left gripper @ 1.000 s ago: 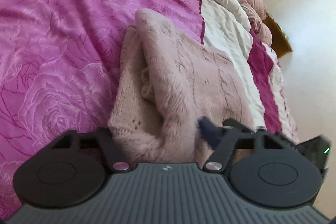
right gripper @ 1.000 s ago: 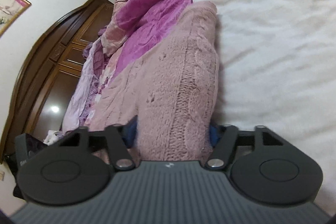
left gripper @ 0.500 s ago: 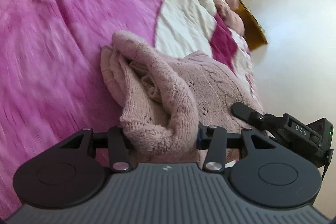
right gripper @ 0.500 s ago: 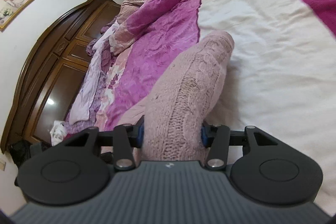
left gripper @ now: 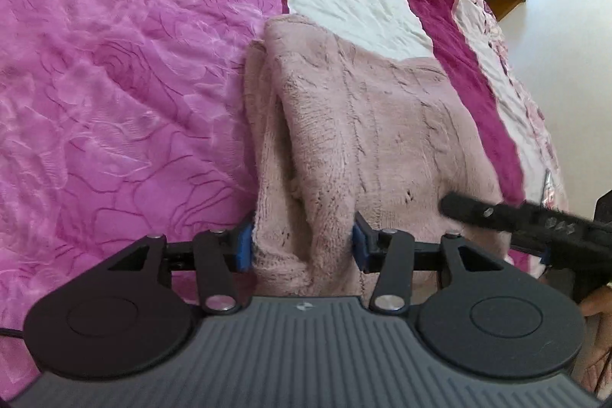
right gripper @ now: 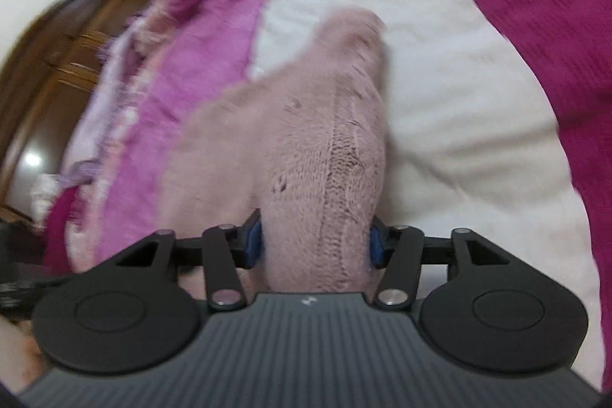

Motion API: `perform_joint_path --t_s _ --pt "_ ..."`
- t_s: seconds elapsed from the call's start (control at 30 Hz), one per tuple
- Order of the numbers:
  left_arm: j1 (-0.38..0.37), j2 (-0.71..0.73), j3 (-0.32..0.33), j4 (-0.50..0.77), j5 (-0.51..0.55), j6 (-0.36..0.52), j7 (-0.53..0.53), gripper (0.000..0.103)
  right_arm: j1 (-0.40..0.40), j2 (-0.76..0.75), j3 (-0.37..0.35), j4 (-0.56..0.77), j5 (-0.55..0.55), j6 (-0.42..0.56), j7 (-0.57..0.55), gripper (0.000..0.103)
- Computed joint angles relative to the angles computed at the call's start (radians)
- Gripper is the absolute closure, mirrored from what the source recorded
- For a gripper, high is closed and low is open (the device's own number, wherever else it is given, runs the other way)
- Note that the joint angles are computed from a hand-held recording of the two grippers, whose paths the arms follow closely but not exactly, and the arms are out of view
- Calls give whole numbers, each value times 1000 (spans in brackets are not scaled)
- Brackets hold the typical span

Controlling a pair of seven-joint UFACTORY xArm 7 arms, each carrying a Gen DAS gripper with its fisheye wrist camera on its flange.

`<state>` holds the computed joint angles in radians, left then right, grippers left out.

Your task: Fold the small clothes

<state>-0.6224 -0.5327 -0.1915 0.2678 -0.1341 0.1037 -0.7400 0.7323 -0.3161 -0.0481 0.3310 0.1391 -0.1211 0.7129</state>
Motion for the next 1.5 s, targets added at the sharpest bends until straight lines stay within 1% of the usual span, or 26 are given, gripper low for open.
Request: perform_joint_path --t_s 0.07,0.1,0.17,0.2,0.27,0.33,0.4,0.47,0.5,0.53,0.6,0.63,0.67,0.7,0.77,0.83,0.87,0.93,1.03,1.13,1.2,1.33,1.37,1.43,1.5 --pt "18 -27 -32 -2 12 25 -19 50 -57 -3 75 -42 5 -75 30 43" --pt "48 -50 -74 -1 32 51 -41 50 -83 -12 105 -55 1 -88 41 43" --pt "81 -82 -121 2 68 88 -73 49 -149 -35 179 -71 -6 -89 58 42" --pt "97 -86 -141 7 83 98 -92 49 -168 -51 198 -80 -15 -88 66 42" --pt "124 -81 -155 18 112 102 -113 49 -225 -86 256 -96 -23 -82 83 41" --pt "167 -78 -195 36 146 107 -157 49 -326 -152 365 -116 -29 -68 90 42" --pt "206 -105 -238 51 192 128 -193 49 -462 -214 511 -120 -45 -71 98 42" --pt "270 -124 -300 80 259 142 -234 49 -591 -256 642 -110 -66 -87 110 43" --pt "303 -134 -331 92 292 140 -257 49 -644 -263 689 -100 -79 -98 110 44" --pt "318 -139 -347 99 314 138 -274 49 -681 -257 719 -90 -93 -112 107 47" --pt "338 -122 -364 117 352 114 -289 50 -732 -210 756 -63 -117 -137 87 63" --pt "349 -109 -375 124 369 99 -296 51 -762 -182 785 -46 -120 -140 77 67" --pt "370 -92 -396 133 393 81 -302 52 -782 -154 804 -33 -121 -138 68 73" --pt "388 -77 -417 141 415 74 -307 55 -806 -124 832 -21 -117 -145 63 75" --pt "438 -51 -476 160 461 80 -334 56 -879 -99 933 -1 -82 -151 67 74" --pt "489 -33 -537 188 516 157 -361 57 -949 -109 1031 13 -64 -149 70 74" --pt "512 -19 -557 192 543 174 -379 57 -979 -117 1069 21 -65 -147 74 74" --pt "504 5 -521 166 557 134 -400 56 -992 -117 1081 24 -82 -149 81 74" --pt "478 11 -465 136 568 91 -420 56 -992 -113 1072 17 -93 -159 93 74" --pt "482 11 -470 140 591 99 -439 56 -972 -114 1045 -2 -78 -165 111 74" --pt "473 7 -464 138 593 102 -456 55 -942 -112 1012 -19 -72 -178 117 76" --pt "422 -23 -428 120 571 109 -472 56 -896 -141 982 -38 -50 -174 117 76" --pt "413 -28 -422 120 566 113 -472 56 -875 -149 964 -41 -47 -170 123 73" --pt "371 -45 -390 114 546 127 -455 56 -803 -164 896 -49 -50 -152 135 67" --pt "329 -66 -362 110 525 147 -433 55 -737 -187 837 -59 -59 -136 143 55"
